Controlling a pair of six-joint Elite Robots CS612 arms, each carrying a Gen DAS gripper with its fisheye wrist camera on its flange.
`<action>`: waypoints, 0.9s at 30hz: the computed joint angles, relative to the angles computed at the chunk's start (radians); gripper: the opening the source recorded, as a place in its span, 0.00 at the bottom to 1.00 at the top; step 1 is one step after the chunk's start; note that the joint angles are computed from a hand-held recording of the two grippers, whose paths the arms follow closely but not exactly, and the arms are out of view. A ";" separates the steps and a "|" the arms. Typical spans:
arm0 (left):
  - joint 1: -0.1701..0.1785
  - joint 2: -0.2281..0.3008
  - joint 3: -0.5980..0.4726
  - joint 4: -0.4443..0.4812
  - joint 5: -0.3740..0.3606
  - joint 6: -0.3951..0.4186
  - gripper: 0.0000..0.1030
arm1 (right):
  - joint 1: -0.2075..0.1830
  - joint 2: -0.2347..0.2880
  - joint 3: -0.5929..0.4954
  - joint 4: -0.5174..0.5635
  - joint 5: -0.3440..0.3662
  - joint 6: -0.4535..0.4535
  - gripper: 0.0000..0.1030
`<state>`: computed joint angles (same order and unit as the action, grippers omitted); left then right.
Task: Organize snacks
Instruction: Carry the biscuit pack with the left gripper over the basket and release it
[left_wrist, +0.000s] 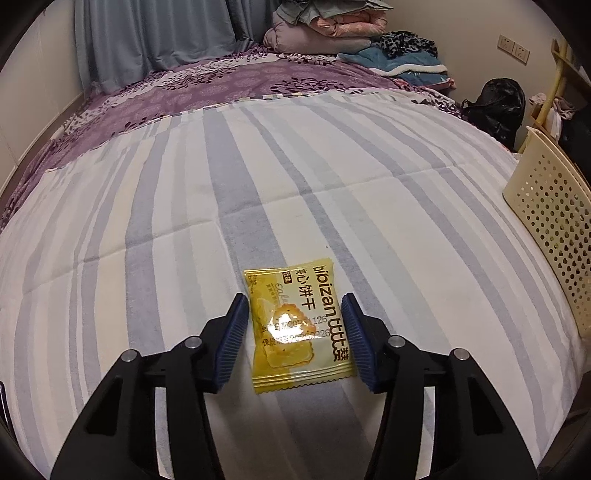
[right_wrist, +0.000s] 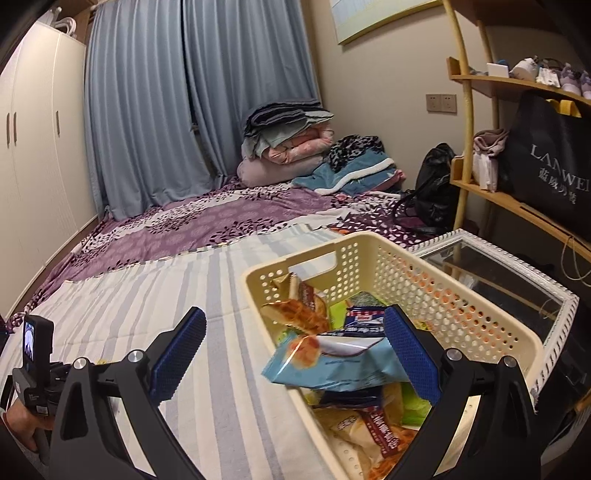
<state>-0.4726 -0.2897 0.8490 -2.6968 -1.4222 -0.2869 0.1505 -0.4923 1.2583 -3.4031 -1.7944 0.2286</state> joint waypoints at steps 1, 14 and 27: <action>0.000 0.000 -0.001 0.003 0.003 -0.002 0.47 | 0.000 0.000 0.000 -0.002 0.002 -0.002 0.93; -0.016 -0.026 0.013 -0.088 -0.032 0.046 0.46 | -0.014 -0.017 0.030 -0.050 -0.042 0.035 0.93; -0.072 0.012 -0.138 -0.090 -0.173 0.218 0.46 | -0.058 -0.067 0.135 -0.027 -0.029 0.139 0.93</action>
